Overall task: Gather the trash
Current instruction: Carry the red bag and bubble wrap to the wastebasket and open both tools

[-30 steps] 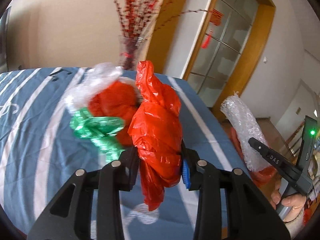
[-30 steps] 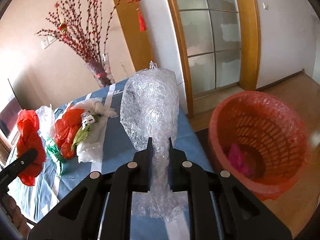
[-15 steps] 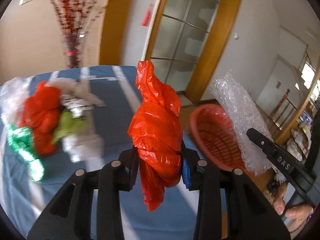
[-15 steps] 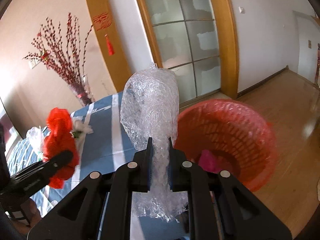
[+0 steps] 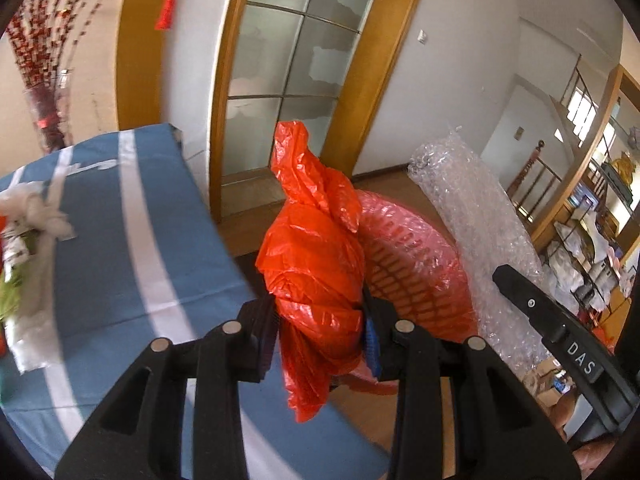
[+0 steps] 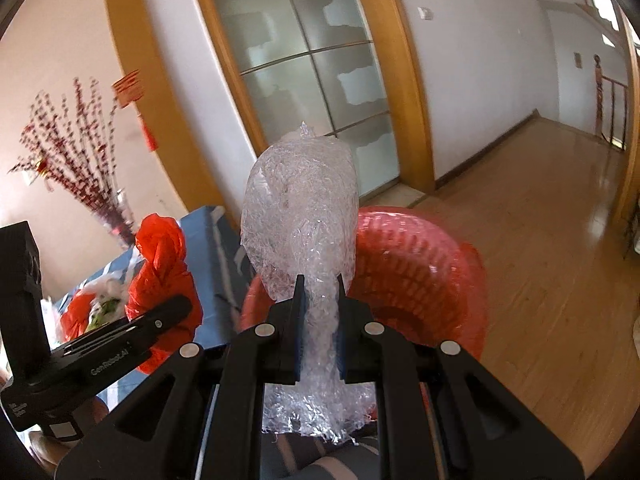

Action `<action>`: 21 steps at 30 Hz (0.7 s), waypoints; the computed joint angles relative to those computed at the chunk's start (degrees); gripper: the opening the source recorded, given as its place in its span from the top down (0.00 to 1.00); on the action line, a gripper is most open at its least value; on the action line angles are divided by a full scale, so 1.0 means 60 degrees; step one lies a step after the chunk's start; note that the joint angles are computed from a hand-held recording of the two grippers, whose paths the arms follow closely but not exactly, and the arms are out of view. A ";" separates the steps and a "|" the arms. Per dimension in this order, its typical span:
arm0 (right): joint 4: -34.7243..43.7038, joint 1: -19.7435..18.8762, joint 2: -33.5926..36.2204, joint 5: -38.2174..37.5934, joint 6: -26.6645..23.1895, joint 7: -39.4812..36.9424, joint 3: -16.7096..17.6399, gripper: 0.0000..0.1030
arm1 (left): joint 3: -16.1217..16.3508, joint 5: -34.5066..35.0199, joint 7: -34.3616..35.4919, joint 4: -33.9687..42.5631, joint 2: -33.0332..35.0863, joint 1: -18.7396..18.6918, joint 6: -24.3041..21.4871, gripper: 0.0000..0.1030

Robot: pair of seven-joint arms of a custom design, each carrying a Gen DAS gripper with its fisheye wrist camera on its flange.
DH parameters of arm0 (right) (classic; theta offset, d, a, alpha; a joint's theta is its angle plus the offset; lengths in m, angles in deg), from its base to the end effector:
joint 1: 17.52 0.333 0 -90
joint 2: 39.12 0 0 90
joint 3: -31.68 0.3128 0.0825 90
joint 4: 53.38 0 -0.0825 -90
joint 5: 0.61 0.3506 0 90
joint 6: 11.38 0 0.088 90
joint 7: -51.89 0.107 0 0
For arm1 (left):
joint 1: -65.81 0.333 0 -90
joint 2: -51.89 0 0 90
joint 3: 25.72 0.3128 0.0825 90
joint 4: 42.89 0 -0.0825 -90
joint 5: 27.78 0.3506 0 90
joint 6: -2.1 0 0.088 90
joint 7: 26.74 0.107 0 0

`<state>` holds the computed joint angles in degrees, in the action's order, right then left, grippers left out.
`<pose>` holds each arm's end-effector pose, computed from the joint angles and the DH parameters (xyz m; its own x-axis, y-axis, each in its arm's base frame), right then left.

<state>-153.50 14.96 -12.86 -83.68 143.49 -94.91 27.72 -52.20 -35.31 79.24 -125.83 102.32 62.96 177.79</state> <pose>0.5557 0.3468 0.3588 -0.2437 -0.9286 -0.2800 -0.5112 0.3683 -0.7766 0.6978 -0.2589 0.3062 -0.4396 -0.8633 0.2477 -0.6851 0.1440 -0.7141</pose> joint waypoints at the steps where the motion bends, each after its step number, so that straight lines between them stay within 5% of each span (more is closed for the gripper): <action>1: -0.0045 -0.0014 -0.0019 -0.0015 0.0007 0.0075 -0.0021 0.88 | 0.0068 0.0039 -0.0040 0.0299 0.0156 -0.0157 -0.0194 0.66; 21: -0.0037 -0.0450 0.0198 -0.0458 0.0441 0.1141 -0.0179 0.88 | 0.0773 -0.0192 0.0117 0.2834 0.1463 -0.1299 -0.1876 0.65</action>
